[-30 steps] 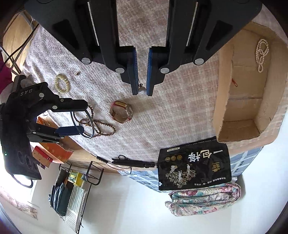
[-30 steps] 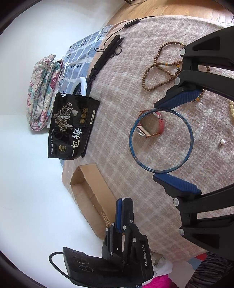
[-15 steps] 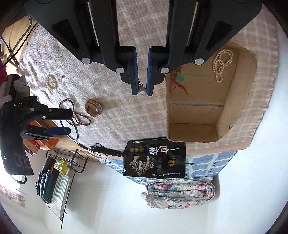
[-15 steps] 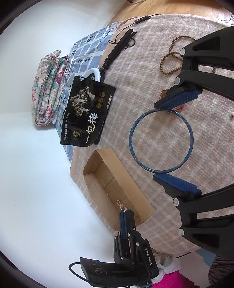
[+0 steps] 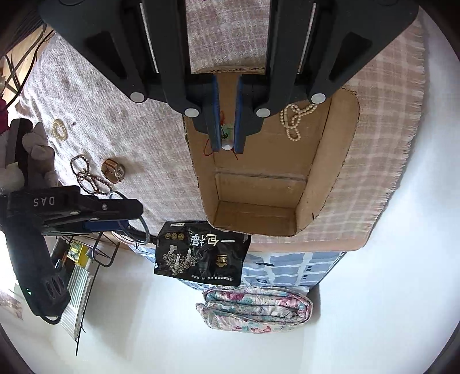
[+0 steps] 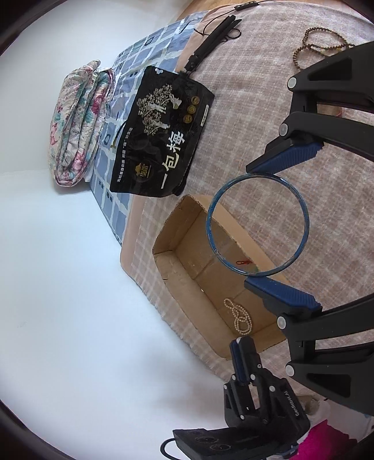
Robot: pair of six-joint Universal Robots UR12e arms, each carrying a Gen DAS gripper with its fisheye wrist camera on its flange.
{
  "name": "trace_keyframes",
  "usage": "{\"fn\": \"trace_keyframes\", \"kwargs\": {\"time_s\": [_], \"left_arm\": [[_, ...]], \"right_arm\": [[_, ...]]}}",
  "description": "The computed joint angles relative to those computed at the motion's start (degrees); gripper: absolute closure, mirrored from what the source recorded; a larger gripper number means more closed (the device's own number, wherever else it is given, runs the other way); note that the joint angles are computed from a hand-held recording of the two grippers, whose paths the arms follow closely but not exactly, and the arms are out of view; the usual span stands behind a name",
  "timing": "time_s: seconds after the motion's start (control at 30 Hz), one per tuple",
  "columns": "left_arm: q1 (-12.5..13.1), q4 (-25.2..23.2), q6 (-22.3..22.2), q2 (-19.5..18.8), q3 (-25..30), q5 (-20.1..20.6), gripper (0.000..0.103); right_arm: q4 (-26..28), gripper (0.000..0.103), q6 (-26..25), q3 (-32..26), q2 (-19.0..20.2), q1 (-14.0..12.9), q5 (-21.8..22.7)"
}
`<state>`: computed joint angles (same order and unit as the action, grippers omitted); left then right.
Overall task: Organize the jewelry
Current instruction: 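Open the left tool to drop the earring while the right tool releases the bangle into the box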
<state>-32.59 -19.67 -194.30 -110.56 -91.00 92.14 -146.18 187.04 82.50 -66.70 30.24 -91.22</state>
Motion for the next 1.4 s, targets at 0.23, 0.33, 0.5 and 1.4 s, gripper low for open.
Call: {"fn": "trace_keyframes", "kwargs": {"time_s": [0.23, 0.33, 0.5, 1.4], "left_arm": [[0.49, 0.66, 0.30, 0.35, -0.92, 0.13, 0.096], [0.53, 0.83, 0.71, 0.37, -1.17, 0.50, 0.096], [0.81, 0.43, 0.09, 0.07, -1.12, 0.28, 0.096], [0.48, 0.31, -1.63, -0.35, -0.81, 0.59, 0.039]], "right_arm": [[2.07, 0.030, 3.09, -6.27, 4.55, 0.79, 0.13], [2.67, 0.030, 3.95, -8.40, 6.14, 1.01, -0.14], [3.06, 0.030, 4.86, -10.64, 8.11, 1.30, -0.48], [-2.48, 0.010, 12.11, -7.60, 7.45, 0.01, 0.17]]}}
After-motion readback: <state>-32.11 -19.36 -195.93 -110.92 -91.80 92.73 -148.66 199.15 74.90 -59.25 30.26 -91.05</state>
